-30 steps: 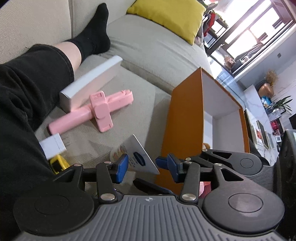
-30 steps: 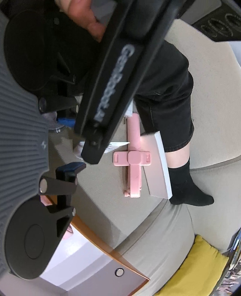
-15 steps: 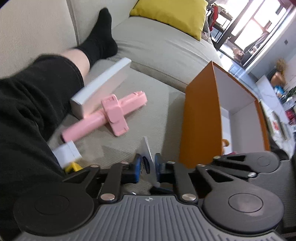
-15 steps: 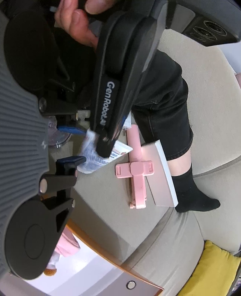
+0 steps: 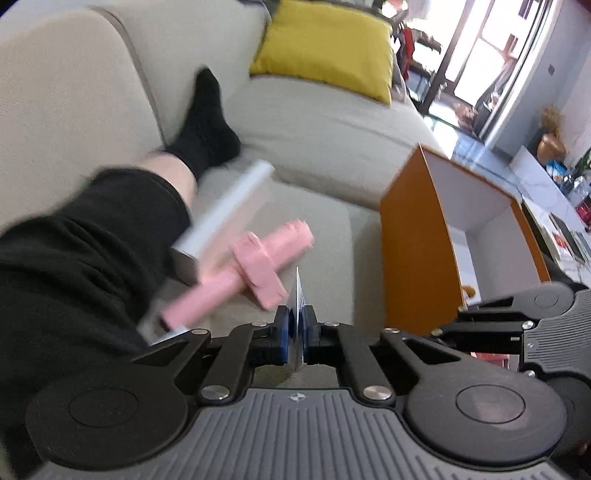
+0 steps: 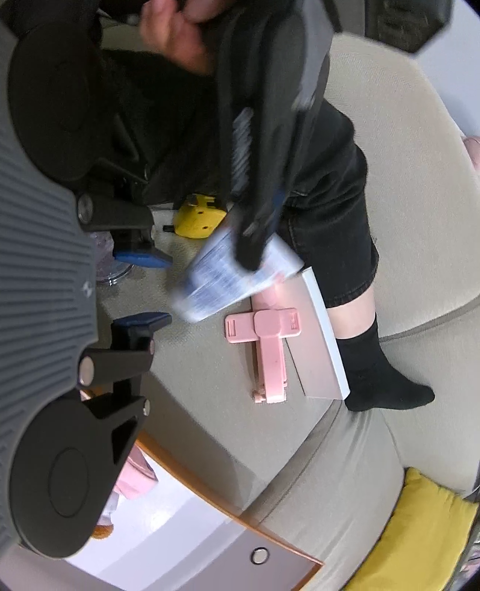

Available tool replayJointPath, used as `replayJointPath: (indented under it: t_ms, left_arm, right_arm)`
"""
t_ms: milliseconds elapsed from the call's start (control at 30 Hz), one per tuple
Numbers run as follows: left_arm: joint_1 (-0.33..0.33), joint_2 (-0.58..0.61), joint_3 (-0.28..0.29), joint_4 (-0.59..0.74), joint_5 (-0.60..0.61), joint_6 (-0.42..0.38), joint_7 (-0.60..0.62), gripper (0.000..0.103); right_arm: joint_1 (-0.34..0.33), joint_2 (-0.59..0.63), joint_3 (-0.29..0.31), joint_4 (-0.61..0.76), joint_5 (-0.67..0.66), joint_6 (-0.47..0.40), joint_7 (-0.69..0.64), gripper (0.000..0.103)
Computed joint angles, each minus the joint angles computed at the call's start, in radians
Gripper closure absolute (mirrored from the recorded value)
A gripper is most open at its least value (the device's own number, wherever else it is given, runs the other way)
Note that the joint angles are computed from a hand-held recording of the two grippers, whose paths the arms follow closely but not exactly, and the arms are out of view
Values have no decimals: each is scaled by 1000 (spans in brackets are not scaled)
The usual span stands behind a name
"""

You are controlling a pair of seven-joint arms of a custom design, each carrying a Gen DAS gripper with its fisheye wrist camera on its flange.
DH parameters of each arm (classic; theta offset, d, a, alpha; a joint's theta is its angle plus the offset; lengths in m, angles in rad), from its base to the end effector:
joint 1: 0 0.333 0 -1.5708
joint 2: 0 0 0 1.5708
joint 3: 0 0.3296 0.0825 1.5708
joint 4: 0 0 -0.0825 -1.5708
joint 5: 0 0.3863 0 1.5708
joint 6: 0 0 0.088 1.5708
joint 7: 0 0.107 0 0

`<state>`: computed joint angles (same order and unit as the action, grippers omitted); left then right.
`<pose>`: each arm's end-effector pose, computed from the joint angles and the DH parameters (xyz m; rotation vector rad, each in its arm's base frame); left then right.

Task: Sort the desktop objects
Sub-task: 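Grasp the round glitter mirror with the right gripper while the left gripper holds the Vaseline tube, then carry the Vaseline tube and round mirror into the white box with both grippers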

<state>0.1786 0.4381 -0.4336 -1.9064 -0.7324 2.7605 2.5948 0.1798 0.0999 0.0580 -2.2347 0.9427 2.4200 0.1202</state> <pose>0.6554 -0.1160 0.3345 -1.3678 2.4937 -1.0042 0.5329 0.1328 0.3475 -2.3856 0.7238 0.0521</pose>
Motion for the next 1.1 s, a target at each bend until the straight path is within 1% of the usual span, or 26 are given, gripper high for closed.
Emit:
replayJointPath:
  t_ms: [100, 200, 267, 300, 433, 467, 500, 567, 667, 700, 733, 800, 833, 900, 933, 1000, 1033, 1067, 1100]
  left_arm:
    - [30, -21, -4, 4, -35, 7, 29, 96]
    - [28, -34, 12, 2, -43, 33, 29, 96]
    - [28, -37, 18, 3, -43, 31, 26, 96]
    - [29, -37, 20, 3, -43, 26, 26, 96]
    - [43, -44, 17, 0, -76, -3, 57, 96]
    - [44, -46, 18, 0, -87, -8, 64, 96]
    - [45, -48, 21, 0, -99, -13, 72, 96]
    - [43, -50, 29, 1, -120, -22, 81, 96]
    - [39, -55, 39, 0, -149, -27, 100, 96]
    - [38, -56, 41, 0, -160, -29, 108, 96]
    - [37, -58, 44, -1, -170, -32, 116, 96]
    - [30, -58, 53, 1, -180, -39, 122, 96]
    - [24, -57, 59, 2, -179, -42, 119, 96]
    - [17, -57, 66, 3, -182, -50, 119, 96]
    - [16, -57, 68, 3, -185, -54, 120, 96]
    - [16, -62, 69, -2, -198, -63, 130, 96]
    - [14, -64, 72, -4, -202, -64, 134, 96]
    - [11, -66, 74, -6, -206, -66, 138, 96]
    - [8, -68, 77, -8, -210, -67, 140, 96]
  right_arm:
    - [-5, 30, -2, 41, -12, -59, 80, 75]
    - [3, 61, 9, 71, -37, -86, 140, 74]
    - [15, 78, 15, 85, -100, -104, 175, 72]
    - [26, 89, 17, 93, -154, -107, 204, 69]
    - [69, 118, 26, 99, -351, -80, 272, 64]
    - [80, 126, 24, 102, -403, -78, 301, 61]
    - [87, 133, 25, 106, -441, -80, 323, 58]
    - [94, 151, 29, 115, -491, -90, 344, 56]
    - [120, 172, 25, 107, -586, -49, 414, 54]
    - [120, 181, 27, 109, -595, -53, 427, 46]
    - [113, 182, 33, 106, -585, -54, 423, 44]
    - [111, 173, 43, 83, -578, -29, 414, 37]
    - [110, 171, 46, 75, -574, -19, 412, 37]
    - [104, 170, 51, 63, -551, -1, 410, 38]
    - [96, 168, 54, 61, -530, 0, 403, 42]
    - [85, 163, 55, 57, -496, 2, 399, 53]
    - [75, 162, 56, 61, -476, -14, 392, 60]
    - [68, 160, 56, 63, -461, -28, 382, 62]
    - [65, 151, 57, 54, -448, -23, 369, 66]
